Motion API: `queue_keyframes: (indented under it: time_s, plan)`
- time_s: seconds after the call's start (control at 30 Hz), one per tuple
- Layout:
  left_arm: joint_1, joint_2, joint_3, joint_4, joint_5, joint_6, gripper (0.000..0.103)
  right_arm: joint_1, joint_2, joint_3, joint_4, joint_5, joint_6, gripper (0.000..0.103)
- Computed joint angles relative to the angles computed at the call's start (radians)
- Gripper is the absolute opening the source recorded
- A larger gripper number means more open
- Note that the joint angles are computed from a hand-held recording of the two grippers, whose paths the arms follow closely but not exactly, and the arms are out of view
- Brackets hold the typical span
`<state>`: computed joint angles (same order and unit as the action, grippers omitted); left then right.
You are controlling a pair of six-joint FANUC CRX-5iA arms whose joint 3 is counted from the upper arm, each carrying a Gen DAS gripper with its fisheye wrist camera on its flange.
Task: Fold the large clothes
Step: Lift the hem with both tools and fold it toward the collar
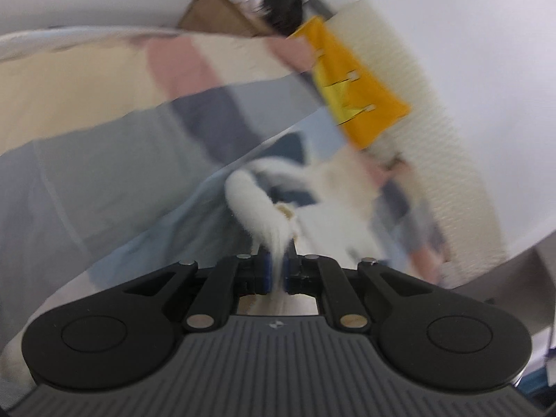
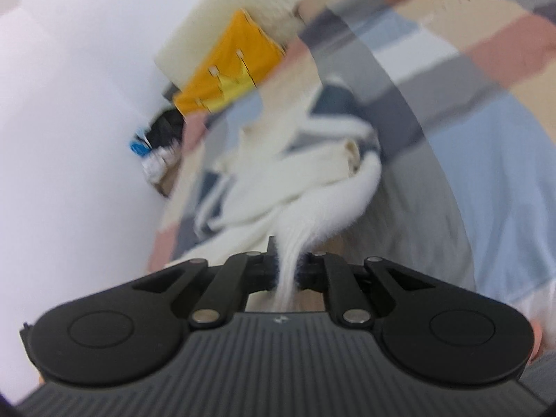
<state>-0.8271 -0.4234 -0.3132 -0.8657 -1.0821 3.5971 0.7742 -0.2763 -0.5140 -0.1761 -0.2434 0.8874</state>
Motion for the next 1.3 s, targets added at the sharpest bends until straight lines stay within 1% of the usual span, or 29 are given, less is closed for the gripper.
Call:
queue_keyframes:
  time_s: [0.1,0.17,0.2,0.3,0.37,0.4,0.47,0.57,0.6,0.67,0.73,0.8,0.83,0.87,0.9,0.93,1.0,1.07,1.13,1.3]
  plan:
    - [-0.072,-0.003,0.043,-0.076,-0.038,0.018,0.007,0.008,-0.033,-0.036,0.148,0.061,-0.118,0.009]
    - [-0.126,0.001,0.072,-0.123,-0.073,0.024,0.007,0.003,-0.057,-0.039,0.179,0.070,-0.137,0.009]
    - [-0.152,0.004,0.084,-0.143,-0.092,0.025,0.007,0.000,-0.075,-0.039,0.175,0.069,-0.130,0.009]
    - [-0.263,0.002,0.107,-0.227,-0.160,0.057,0.007,0.002,-0.129,-0.065,0.235,0.085,-0.171,0.009]
    - [-0.351,0.008,0.126,-0.278,-0.228,0.069,0.007,0.006,-0.172,-0.090,0.279,0.089,-0.202,0.009]
    - [-0.397,0.011,0.131,-0.306,-0.258,0.081,0.007,0.009,-0.198,-0.091,0.258,0.075,-0.178,0.009]
    - [-0.499,0.017,0.139,-0.361,-0.330,0.119,0.007,0.019,-0.244,-0.117,0.289,0.062,-0.198,0.009]
    - [-0.644,0.040,0.156,-0.423,-0.447,0.149,0.007,0.039,-0.325,-0.144,0.275,0.014,-0.168,0.009]
    - [-0.688,0.053,0.165,-0.439,-0.484,0.152,0.007,0.048,-0.356,-0.161,0.290,0.003,-0.179,0.009]
    - [-0.780,0.075,0.175,-0.471,-0.548,0.182,0.007,0.070,-0.418,-0.207,0.362,-0.008,-0.245,0.009]
    - [-0.849,0.099,0.181,-0.500,-0.594,0.198,0.007,0.089,-0.478,-0.247,0.424,-0.026,-0.315,0.009]
    - [-0.874,0.123,0.192,-0.503,-0.619,0.198,0.007,0.097,-0.511,-0.276,0.479,-0.025,-0.357,0.009]
    - [-0.870,0.125,0.191,-0.499,-0.609,0.207,0.007,0.095,-0.514,-0.289,0.514,-0.020,-0.393,0.009]
    - [-0.857,0.119,0.184,-0.493,-0.588,0.211,0.007,0.091,-0.509,-0.289,0.514,-0.020,-0.405,0.009]
    - [-0.836,0.113,0.176,-0.485,-0.566,0.213,0.007,0.081,-0.492,-0.276,0.479,-0.024,-0.391,0.010]
    - [-0.805,0.108,0.171,-0.473,-0.544,0.215,0.007,0.068,-0.471,-0.256,0.430,-0.032,-0.364,0.010]
    - [-0.731,0.090,0.153,-0.454,-0.485,0.211,0.007,0.027,-0.412,-0.189,0.261,-0.049,-0.239,0.010]
    - [-0.625,0.073,0.136,-0.427,-0.400,0.213,0.007,-0.013,-0.335,-0.131,0.165,-0.041,-0.167,0.010]
    - [-0.511,0.067,0.130,-0.393,-0.315,0.199,0.007,-0.034,-0.267,-0.102,0.156,-0.010,-0.168,0.010]
    - [-0.183,0.096,0.133,-0.277,-0.073,0.118,0.007,-0.073,-0.061,-0.029,0.249,0.079,-0.308,0.010]
